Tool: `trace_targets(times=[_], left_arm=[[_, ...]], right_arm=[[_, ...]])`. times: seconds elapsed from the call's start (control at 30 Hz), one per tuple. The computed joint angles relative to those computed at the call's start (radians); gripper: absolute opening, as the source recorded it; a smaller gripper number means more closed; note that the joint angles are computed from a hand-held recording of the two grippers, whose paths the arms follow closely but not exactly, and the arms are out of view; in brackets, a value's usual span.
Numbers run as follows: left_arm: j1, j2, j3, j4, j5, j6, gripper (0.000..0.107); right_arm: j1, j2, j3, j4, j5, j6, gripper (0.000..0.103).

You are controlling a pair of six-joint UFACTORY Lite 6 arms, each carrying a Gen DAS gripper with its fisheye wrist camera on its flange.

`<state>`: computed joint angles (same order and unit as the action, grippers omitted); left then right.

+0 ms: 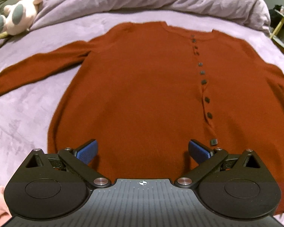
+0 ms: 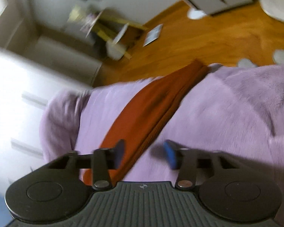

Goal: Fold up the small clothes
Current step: 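Grasp a cardigan sleeve with the right tool and fold it across the body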

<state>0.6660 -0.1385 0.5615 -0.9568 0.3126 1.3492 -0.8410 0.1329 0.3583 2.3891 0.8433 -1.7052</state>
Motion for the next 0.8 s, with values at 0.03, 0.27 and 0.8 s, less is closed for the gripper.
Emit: trace_targets(times=[0.03, 0.27, 0.8], left_arm=[[-0.007, 0.021, 0.006, 0.026, -0.012, -0.021, 0.103], [0.062, 0.158, 0.068, -0.048, 0.053, 0.099, 0.103], [0.175, 0.192, 0.151, -0.099, 0.281, 0.243, 0.103]], right_arm=[[-0.002, 0.046, 0.012, 0.043, 0.030, -0.019, 0.028], [0.074, 0.154, 0.144, 0.120, -0.066, -0.066, 0.007], [1.081, -0.297, 0.322, 0.252, -0.397, -0.483, 0.017]])
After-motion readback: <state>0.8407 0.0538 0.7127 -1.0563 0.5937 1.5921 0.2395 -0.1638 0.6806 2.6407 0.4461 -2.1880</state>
